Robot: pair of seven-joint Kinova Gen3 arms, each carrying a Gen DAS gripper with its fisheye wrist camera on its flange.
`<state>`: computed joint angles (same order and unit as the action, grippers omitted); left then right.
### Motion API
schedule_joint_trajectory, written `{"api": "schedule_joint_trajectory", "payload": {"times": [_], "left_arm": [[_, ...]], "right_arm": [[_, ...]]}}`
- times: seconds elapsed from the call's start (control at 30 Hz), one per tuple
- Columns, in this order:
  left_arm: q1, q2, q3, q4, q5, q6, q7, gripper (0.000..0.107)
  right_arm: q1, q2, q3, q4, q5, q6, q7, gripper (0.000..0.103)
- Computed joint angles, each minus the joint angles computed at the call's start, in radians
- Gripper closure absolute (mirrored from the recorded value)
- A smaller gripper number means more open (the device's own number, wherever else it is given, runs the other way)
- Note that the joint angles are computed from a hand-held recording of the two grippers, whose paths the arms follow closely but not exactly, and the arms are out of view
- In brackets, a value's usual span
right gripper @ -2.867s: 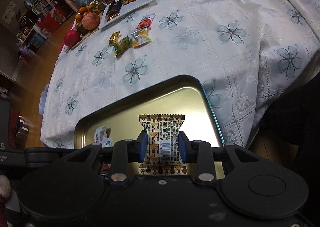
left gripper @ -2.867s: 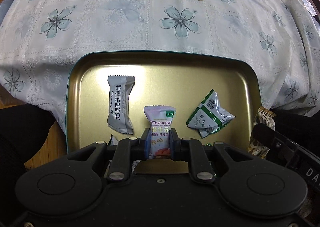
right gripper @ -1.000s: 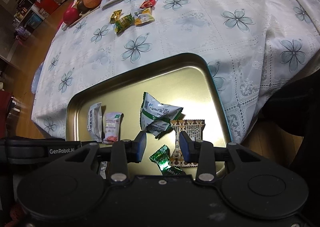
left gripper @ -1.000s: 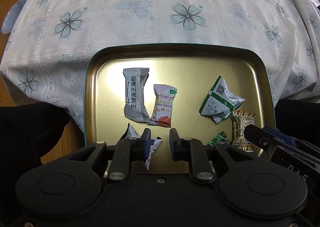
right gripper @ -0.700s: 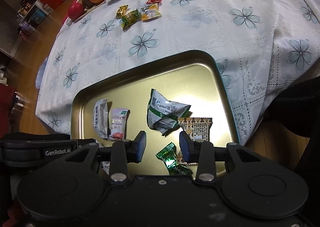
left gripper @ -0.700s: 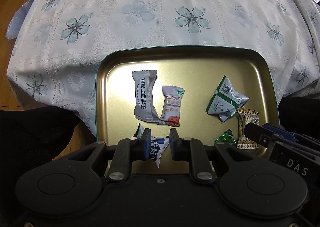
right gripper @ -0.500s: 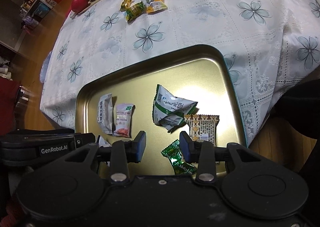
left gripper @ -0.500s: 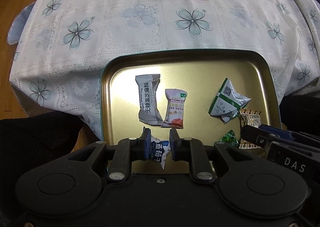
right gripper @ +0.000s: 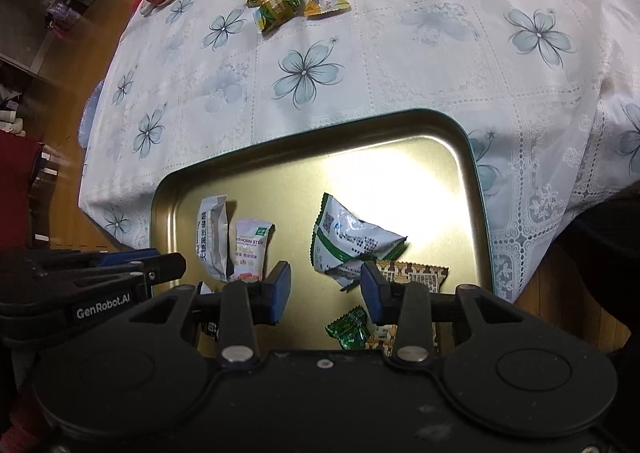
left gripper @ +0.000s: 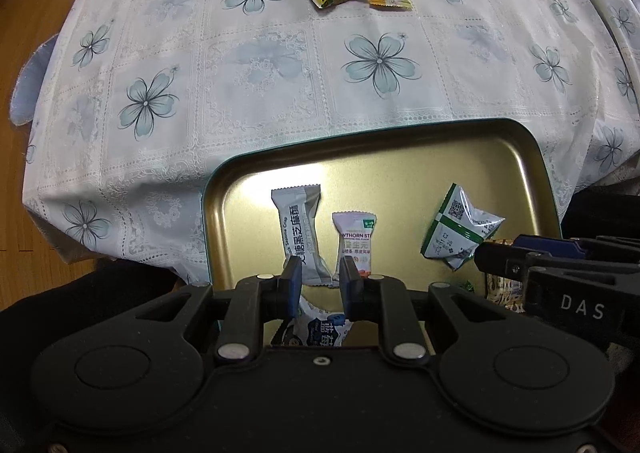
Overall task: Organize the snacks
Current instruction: 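Move both open grippers from the gold tray back toward the snack pile, then grasp the green garlic-flavour packet with the left gripper while the right grasps the silver-and-yellow packet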
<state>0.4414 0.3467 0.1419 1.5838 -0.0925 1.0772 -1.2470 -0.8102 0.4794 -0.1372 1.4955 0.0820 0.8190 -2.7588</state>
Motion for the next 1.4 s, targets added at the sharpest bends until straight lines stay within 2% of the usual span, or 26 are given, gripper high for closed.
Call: {"api": "schedule_joint_trajectory", "payload": {"times": [0.37, 0.6, 0.93, 1.2, 1.4], "left_arm": [[-0.031, 0.094, -0.023, -0.134, 0.011, 0.033, -0.019, 0.08], [-0.057, 0.18, -0.044, -0.25, 0.023, 0.047, -0.029, 0.08], [-0.073, 0.342, -0.075, -0.483, 0.034, 0.07, -0.003, 0.08], [-0.066, 0.477, -0.093, -0.684, 0.037, 0.092, 0.025, 0.08], [-0.051, 0.565, -0.106, -0.818, 0.032, 0.1, 0.046, 0.08]], "right_arm": [[0.085, 0.068, 0.015, -0.156, -0.014, 0.108, 0.152, 0.06], [0.144, 0.155, 0.045, -0.298, -0.028, 0.194, 0.221, 0.06], [0.203, 0.338, 0.098, -0.585, -0.029, 0.328, 0.261, 0.06], [0.233, 0.499, 0.129, -0.87, -0.032, 0.444, 0.262, 0.06], [0.236, 0.556, 0.145, -0.965, -0.025, 0.467, 0.242, 0.06]]}}
